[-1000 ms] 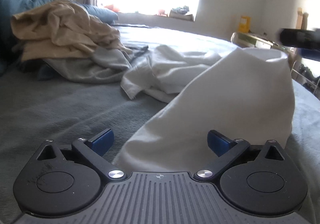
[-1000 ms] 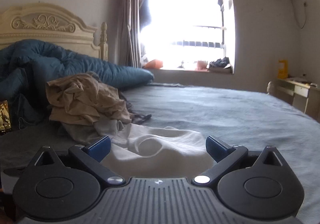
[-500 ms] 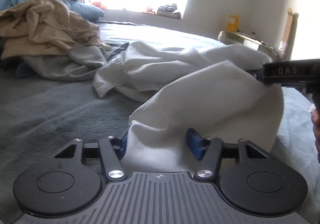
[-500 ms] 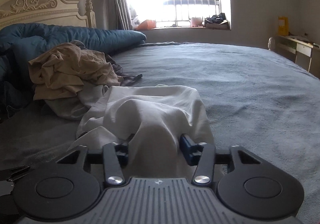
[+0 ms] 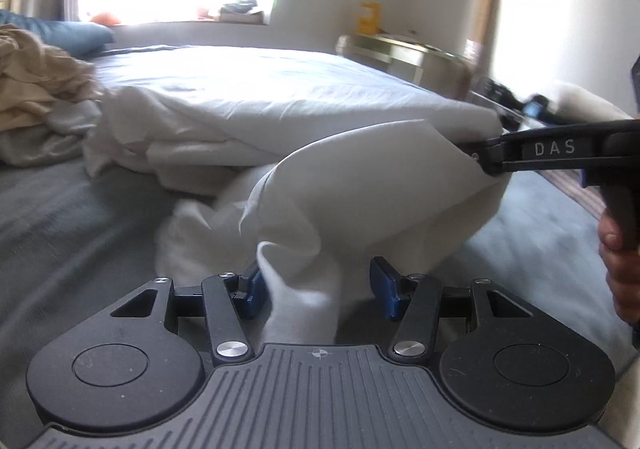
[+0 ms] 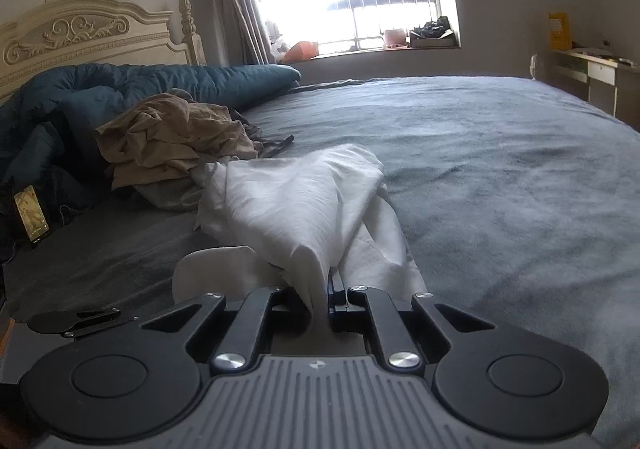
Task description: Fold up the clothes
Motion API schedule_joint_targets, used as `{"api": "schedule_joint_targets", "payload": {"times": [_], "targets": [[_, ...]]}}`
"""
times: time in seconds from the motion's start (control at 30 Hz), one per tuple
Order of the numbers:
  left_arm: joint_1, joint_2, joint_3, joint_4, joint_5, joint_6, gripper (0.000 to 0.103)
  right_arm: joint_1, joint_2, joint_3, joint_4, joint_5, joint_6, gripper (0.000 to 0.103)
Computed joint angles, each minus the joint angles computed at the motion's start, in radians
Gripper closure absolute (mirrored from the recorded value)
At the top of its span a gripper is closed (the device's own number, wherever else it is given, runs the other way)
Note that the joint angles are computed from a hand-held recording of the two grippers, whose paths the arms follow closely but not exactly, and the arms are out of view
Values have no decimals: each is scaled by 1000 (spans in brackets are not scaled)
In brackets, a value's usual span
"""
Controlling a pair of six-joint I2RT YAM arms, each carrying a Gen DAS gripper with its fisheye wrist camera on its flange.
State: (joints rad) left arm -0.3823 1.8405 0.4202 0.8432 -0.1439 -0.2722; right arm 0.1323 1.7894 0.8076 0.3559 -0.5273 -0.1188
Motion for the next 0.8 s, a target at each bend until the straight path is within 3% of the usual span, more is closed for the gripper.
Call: {"api": "schedule_joint_targets", "payload": {"times": [0.17, 0.4, 0.43, 0.5, 0.53, 0.57, 0.73, 0.8], "targets": [[-77, -34, -58, -9, 22, -28, 47, -152, -74, -138, -31, -112, -49, 94], [-179, -114, -191, 81, 16, -163, 40, -360, -101, -255, -95, -206, -177, 93], [-179, -124, -203, 96, 13, -164, 37, -386, -99, -259, -119, -212, -213, 90], [-169, -148, -232, 125, 3, -163, 34, -420, -138, -272, -159, -198, -265, 74], [-151, -155, -249, 149, 8, -160, 31, -437, -168, -285, -162, -189, -283, 53], [-170, -183, -270, 157, -19, -178, 28, -454, -198, -298, -166, -182, -300, 42], [-130, -183, -270, 179, -81, -198, 24, -464, -391, -348, -134, -211, -308, 29], [-90, -102, -226, 206, -96, -177, 24, -408, -424, -328, -126, -195, -292, 28]]}}
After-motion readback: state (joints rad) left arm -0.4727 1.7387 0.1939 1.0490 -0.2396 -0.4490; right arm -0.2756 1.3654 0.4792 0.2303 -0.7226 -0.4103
